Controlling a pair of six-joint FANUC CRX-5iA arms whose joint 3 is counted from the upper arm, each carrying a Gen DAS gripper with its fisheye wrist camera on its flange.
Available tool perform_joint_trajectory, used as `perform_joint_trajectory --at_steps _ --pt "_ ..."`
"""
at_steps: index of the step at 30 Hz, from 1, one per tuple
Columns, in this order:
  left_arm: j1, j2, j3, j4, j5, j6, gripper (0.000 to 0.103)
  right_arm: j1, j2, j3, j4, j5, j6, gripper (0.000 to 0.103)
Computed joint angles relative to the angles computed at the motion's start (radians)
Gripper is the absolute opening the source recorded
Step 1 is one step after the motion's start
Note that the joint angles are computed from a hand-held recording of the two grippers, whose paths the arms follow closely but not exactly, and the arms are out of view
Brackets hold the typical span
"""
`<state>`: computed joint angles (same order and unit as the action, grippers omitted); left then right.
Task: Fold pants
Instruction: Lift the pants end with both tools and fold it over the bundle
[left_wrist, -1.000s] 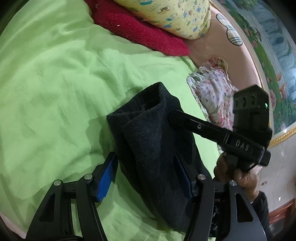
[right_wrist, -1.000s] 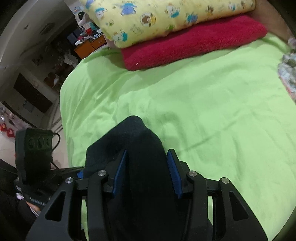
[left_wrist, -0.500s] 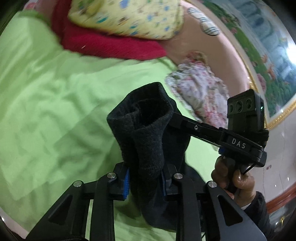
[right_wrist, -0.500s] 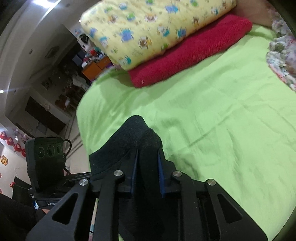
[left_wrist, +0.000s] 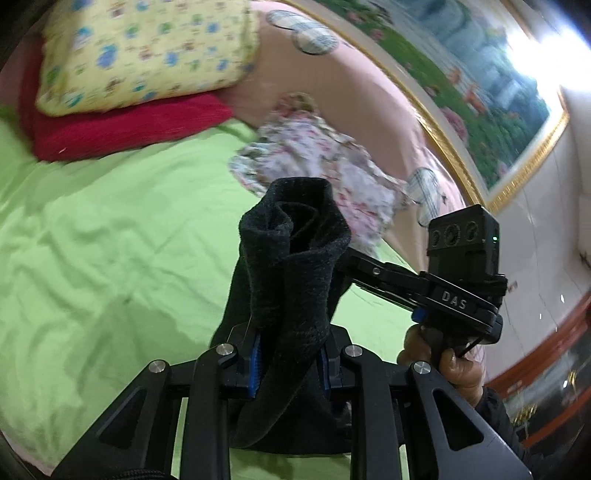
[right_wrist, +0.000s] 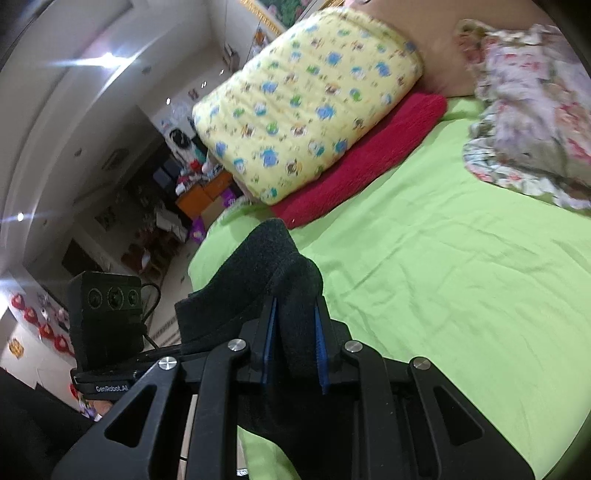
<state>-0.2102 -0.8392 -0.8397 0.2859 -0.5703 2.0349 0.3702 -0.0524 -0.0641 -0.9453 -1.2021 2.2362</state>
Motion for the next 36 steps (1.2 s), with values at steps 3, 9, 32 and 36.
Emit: perform_joint_trajectory --at_steps 3,9,32,36 --pt "-0.083 0.063 0.066 -0.099 0.015 0.084 0.022 -0.056 -0.035 -0.029 -0.037 -0.009 0.017 0.020" --pt "-0.196 0.164 0.146 -0.185 0.047 0.172 0.022 -0.173 -0.089 -0.076 -0.098 -0.050 0.054 0.020" --pt "-0.496 0.542 0.430 -0.343 0.060 0.222 0.023 -0.623 -0.170 -0.223 -0.220 -0.222 0.174 0.020" --pt "-0.505 0.590 0.430 -0.275 0.081 0.150 0.023 -0.684 -0.159 -0.252 -0.228 -0.234 0.191 0.020"
